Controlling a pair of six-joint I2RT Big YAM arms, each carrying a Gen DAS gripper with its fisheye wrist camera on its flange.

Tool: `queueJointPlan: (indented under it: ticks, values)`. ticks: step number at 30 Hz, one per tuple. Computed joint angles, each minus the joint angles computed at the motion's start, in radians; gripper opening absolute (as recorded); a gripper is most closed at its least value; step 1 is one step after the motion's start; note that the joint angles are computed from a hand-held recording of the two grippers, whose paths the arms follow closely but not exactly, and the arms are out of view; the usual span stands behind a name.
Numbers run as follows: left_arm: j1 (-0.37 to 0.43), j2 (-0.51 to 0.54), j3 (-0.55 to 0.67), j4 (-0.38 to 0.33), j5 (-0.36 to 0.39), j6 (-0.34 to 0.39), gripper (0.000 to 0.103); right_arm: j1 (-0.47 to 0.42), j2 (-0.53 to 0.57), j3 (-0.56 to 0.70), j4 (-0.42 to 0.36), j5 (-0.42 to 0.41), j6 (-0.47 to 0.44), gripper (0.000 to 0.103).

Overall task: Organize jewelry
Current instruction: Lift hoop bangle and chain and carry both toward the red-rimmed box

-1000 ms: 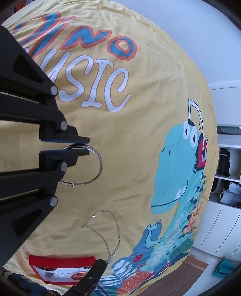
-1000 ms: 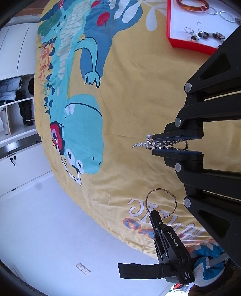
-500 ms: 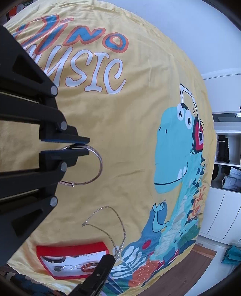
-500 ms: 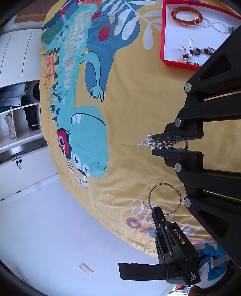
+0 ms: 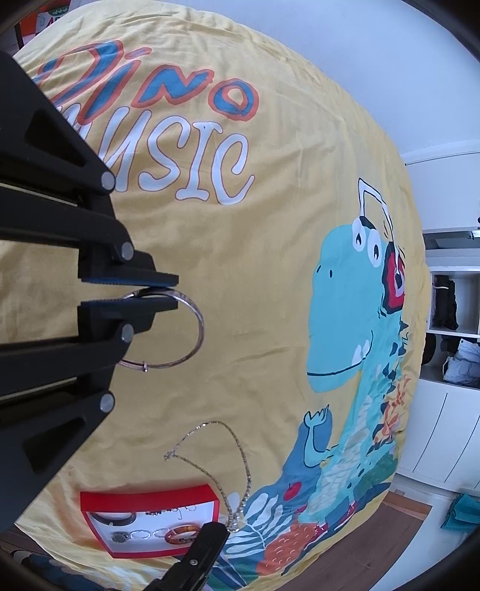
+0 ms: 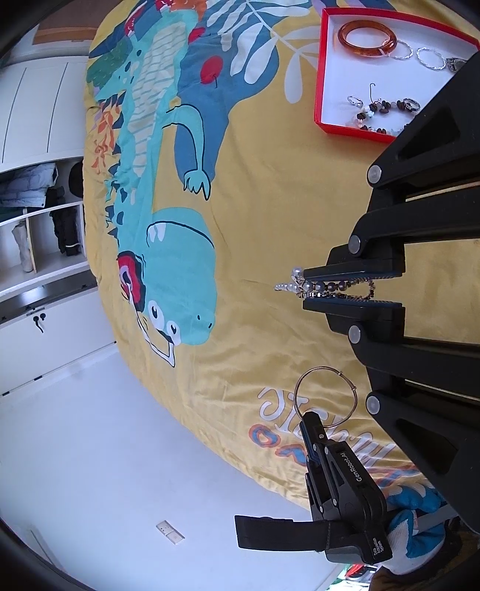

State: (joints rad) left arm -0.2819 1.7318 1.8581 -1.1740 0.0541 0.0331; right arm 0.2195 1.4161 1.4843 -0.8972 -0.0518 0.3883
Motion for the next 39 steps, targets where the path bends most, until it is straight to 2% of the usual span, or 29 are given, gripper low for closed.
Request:
queueJointPlan:
  ticks: [13,23,33,39]
  values:
    - [0.028,-0.025,0.022,-0.05,-0.018,0.003,0.005,0.028,-0.002,0.04,-0.058,-0.011,-0.004,0.008]
    - [0.039,-0.031,0.104,-0.102,-0.028,0.006,0.005,0.049,-0.022,0.08,-0.091,-0.014,0.004,0.008]
    - [0.0,-0.038,0.153,-0.165,-0.036,0.01,0.005,0.063,-0.064,0.066,-0.115,-0.04,0.021,0.008]
    - [-0.046,-0.027,0.192,-0.213,-0.041,0.015,0.005,0.03,-0.132,0.028,-0.133,-0.032,0.05,0.008]
